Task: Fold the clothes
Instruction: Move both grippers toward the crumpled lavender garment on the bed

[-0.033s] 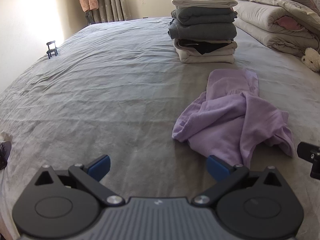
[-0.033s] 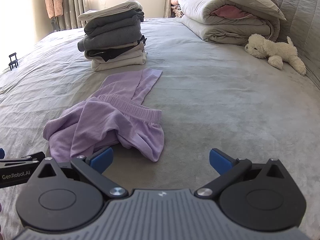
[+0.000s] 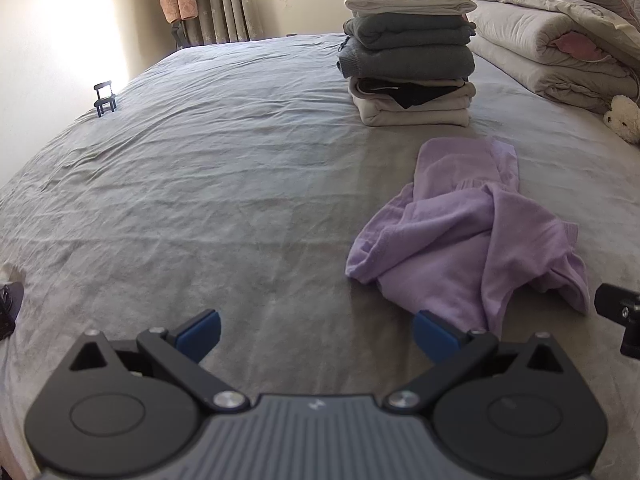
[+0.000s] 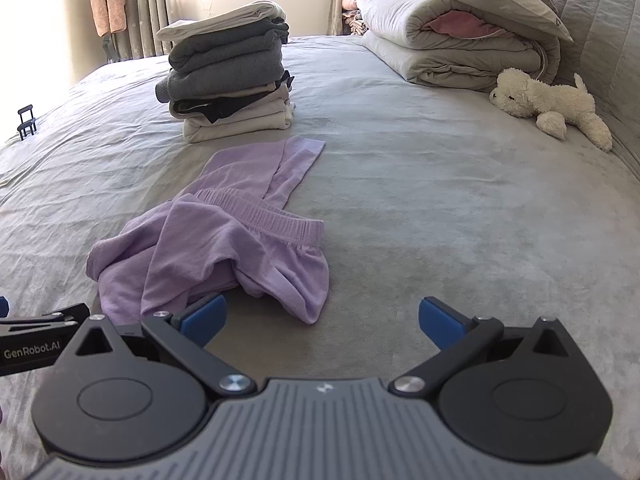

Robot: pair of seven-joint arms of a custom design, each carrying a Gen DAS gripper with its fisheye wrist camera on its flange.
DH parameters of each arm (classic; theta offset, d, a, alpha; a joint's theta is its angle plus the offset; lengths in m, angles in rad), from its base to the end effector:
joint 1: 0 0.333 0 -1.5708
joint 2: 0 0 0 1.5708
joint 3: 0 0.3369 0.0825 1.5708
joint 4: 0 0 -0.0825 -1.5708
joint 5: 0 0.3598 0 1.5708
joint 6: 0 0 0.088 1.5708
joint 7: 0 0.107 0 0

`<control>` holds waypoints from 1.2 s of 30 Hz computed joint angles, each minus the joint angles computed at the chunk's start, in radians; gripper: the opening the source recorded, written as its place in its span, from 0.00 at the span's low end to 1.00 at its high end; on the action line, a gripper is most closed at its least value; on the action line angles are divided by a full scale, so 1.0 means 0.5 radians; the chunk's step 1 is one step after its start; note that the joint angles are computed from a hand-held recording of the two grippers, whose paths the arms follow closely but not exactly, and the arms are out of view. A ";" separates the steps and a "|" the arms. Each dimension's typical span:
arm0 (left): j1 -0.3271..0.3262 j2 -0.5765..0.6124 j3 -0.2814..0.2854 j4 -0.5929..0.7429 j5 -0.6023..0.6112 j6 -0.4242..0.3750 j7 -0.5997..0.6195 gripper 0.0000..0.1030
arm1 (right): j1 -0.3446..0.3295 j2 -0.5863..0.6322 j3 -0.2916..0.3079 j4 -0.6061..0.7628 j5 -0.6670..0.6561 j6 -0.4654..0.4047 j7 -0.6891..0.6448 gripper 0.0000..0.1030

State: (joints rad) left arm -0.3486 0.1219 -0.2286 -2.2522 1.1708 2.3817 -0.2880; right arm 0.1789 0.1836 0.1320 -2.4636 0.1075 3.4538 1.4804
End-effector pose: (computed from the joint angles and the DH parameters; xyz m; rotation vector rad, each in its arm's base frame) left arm 0.4458 -0.2777 0.3550 -2.0187 1.3436 -0.4294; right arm 0.5027 0.1465 0.3613 -1.9300 1.4647 -0.6133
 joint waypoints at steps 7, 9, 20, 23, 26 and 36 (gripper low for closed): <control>0.017 -0.028 0.000 -0.033 0.004 0.030 -0.029 1.00 | 0.045 0.021 -0.031 0.023 0.083 -0.012 -0.040 1.00; 0.018 -0.025 -0.002 -0.020 -0.028 0.018 0.001 1.00 | -0.005 0.034 0.006 0.027 0.047 -0.010 0.003 1.00; 0.037 -0.032 0.011 -0.026 -0.064 0.030 -0.018 1.00 | -0.082 0.043 0.066 0.040 -0.053 -0.021 0.099 1.00; 0.047 -0.036 0.012 -0.034 -0.083 0.049 0.007 1.00 | -0.082 0.049 0.067 0.049 -0.063 -0.031 0.110 1.00; 0.053 -0.033 0.012 -0.034 -0.103 0.057 0.028 1.00 | -0.116 0.055 0.097 0.072 -0.084 -0.079 0.136 1.00; 0.053 -0.024 0.015 -0.020 -0.147 0.062 0.059 1.00 | -0.827 0.092 0.706 0.097 -0.570 -0.132 0.517 1.00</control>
State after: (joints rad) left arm -0.3219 0.1097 -0.2212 -2.2623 1.0974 2.4125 -0.2582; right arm -0.2348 0.2296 0.4850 -2.4151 -0.1775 3.3876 1.7389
